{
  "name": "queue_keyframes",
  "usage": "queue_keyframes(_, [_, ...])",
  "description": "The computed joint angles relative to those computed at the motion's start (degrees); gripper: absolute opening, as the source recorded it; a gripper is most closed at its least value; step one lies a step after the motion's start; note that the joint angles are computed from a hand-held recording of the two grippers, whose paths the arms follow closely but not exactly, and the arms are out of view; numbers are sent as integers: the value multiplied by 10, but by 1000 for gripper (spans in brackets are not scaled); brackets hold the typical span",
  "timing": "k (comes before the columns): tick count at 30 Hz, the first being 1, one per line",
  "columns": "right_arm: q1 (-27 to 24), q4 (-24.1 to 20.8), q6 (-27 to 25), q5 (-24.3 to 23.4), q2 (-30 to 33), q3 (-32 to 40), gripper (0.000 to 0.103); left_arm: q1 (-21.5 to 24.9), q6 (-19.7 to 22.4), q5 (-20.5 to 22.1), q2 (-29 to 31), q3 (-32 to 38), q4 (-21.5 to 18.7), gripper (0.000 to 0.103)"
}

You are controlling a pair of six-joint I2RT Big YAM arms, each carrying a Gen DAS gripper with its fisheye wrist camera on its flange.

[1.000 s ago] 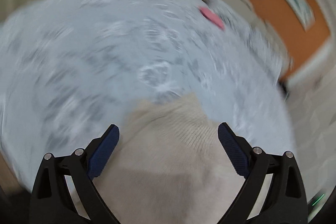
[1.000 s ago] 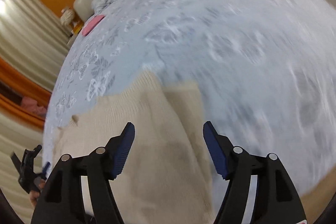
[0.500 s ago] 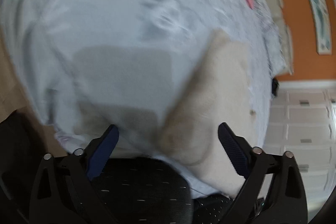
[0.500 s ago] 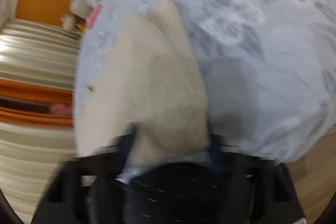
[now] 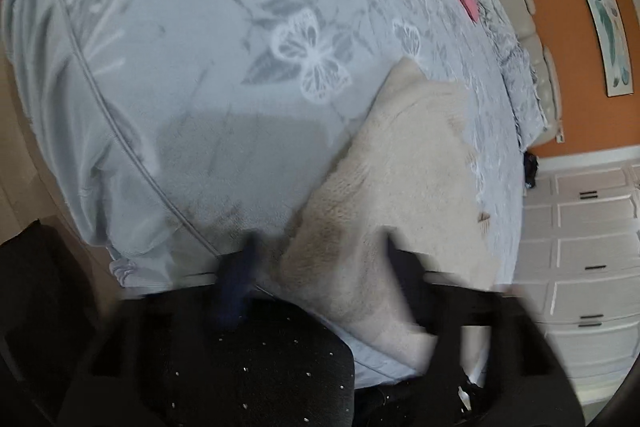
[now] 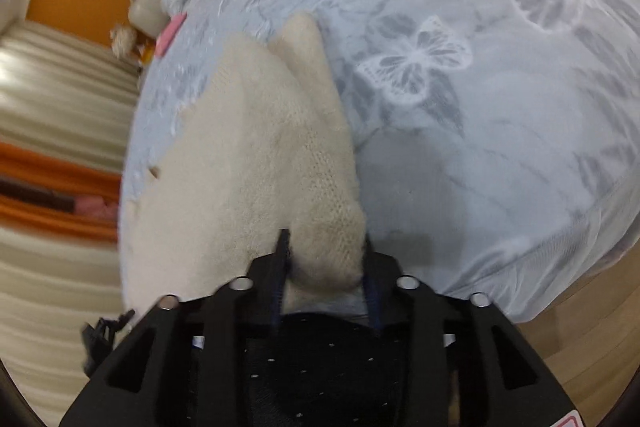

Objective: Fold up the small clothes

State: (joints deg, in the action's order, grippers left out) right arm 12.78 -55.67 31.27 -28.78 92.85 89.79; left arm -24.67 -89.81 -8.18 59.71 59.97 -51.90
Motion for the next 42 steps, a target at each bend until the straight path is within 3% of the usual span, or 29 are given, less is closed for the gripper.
queue_keyframes(2, [-2,10,26,-20,6,-3,44,1,9,-14,9,9,-1,82])
queue_keyframes(5, [-2,33,69,-41,14,-4,55,20,4,20,34,16,23,82])
queue_keyframes(7, [10,40,79,-32,22,6,51,24,0,28,48,23,21,78])
queue_keyframes(8, [15,41,75,-28,24,9,25,21,6,20,57,30,21,54])
queue_keyframes(10, [22,45,64,-26,28,31,20,19,26,11,60,44,10,26])
queue_keyframes(13, [31,60,49,-7,11,50,19,14,21,-13,28,37,49,22])
queue_keyframes(20, [45,-38,-9,58,50,105,19,3,64,-48,50,98,2,18])
queue_keyframes(24, [48,-48,-19,80,51,92,19,-18,129,-88,100,191,-37,17])
queue_keyframes(29, [33,-24,-5,53,43,67,20,-66,247,-120,188,348,-53,11])
queue_keyframes(32, [21,-13,8,29,35,50,28,-79,277,-119,238,418,-64,11])
queue_keyframes(34, [16,-18,11,22,37,52,36,-79,267,-116,252,432,-74,11])
queue_keyframes(36, [11,-26,3,40,29,52,44,-67,230,-104,247,412,-78,11])
queue_keyframes(38, [5,-32,-13,60,18,51,53,-56,182,-103,219,362,-83,11])
queue_keyframes(42, [-6,-23,-31,90,-12,43,54,-31,83,-105,130,231,-92,11])
